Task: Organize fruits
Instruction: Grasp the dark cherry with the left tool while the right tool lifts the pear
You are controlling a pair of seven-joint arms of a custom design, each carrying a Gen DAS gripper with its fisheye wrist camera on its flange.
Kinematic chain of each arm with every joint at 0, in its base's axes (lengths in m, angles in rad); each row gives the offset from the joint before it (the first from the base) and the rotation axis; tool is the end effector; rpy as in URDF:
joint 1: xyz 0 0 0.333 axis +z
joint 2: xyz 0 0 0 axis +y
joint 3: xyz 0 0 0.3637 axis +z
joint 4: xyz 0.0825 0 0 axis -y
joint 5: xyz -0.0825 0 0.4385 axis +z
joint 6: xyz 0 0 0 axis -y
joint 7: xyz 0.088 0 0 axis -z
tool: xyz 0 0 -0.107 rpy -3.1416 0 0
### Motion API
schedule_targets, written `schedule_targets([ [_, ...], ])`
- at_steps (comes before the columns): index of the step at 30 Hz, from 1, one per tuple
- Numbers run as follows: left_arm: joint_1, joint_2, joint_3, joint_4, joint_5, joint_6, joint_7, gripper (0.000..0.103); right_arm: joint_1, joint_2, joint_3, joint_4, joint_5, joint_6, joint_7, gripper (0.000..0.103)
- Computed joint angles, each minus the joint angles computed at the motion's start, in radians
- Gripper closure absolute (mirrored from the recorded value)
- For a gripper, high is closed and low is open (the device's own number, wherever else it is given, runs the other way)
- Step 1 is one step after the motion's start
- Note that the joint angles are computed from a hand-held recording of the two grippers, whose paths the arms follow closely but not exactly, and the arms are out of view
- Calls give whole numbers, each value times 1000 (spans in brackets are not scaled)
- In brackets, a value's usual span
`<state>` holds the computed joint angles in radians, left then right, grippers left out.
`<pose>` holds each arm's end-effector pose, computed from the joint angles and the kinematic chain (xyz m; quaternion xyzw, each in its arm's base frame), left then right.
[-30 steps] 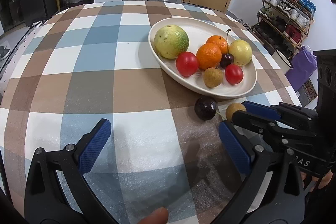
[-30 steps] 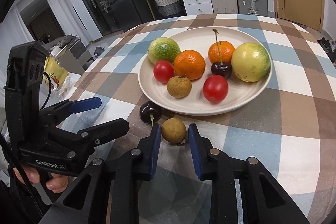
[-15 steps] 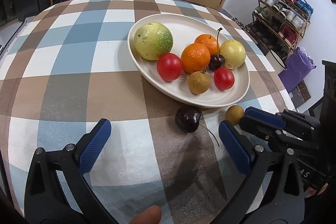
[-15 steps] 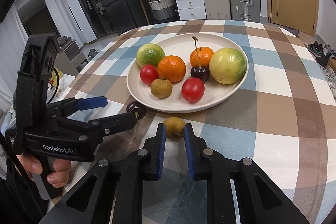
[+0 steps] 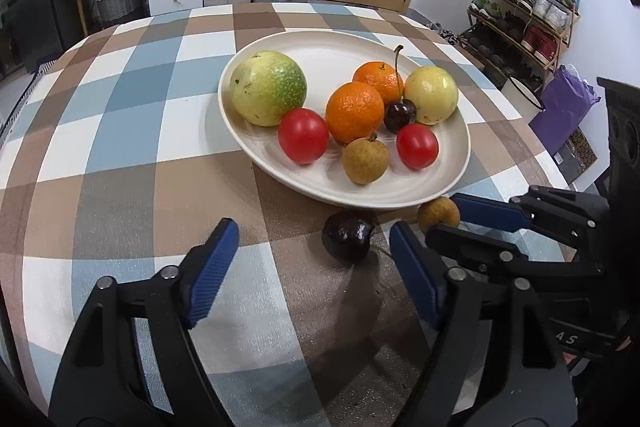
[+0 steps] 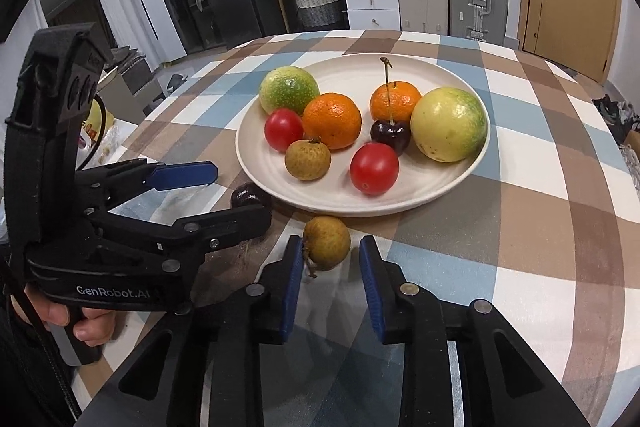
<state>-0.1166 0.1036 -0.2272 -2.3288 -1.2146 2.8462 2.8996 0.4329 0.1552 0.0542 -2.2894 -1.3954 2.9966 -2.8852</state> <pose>0.5490 -0.1433 0.3224 -0.4609 0.8244 -0.3199 0.0749 0.4692 0.3281 0.3141 -0.6663 0.6663 -0.1651 0.2911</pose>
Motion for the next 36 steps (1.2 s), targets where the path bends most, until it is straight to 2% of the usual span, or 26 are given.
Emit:
schedule_targets([
  [1, 5, -2, -1, 2, -17, -19, 26, 42, 1, 3, -2, 5, -12, 0, 3, 73],
  [2, 7, -4, 0, 1, -24, -32, 40, 44, 1, 5, -1, 7, -15, -1, -3, 73],
  [4, 6, -10, 2, -3, -31, -48, 61, 56, -1, 8, -4, 10, -28, 12, 3, 73],
  [5, 5, -12, 4, -5, -29, -59, 72, 59, -2, 9, -6, 11, -39, 19, 13, 76],
  [7, 2, -17, 6, -9, -27, -74, 84, 72, -4, 8, -6, 10, -53, 25, 26, 78],
  [9, 4, -22, 13, -11, -14, -105, 74, 78, -6, 5, -5, 8, -66, 28, 39, 78],
  [21, -4, -46, 23, -30, -62, -98, 94, 78, -20, -24, 14, -15, -127, 17, 115, 78],
  [36, -34, -173, 59, -85, -183, -85, 189, 78, -40, -141, 60, -51, -281, -29, 286, 78],
])
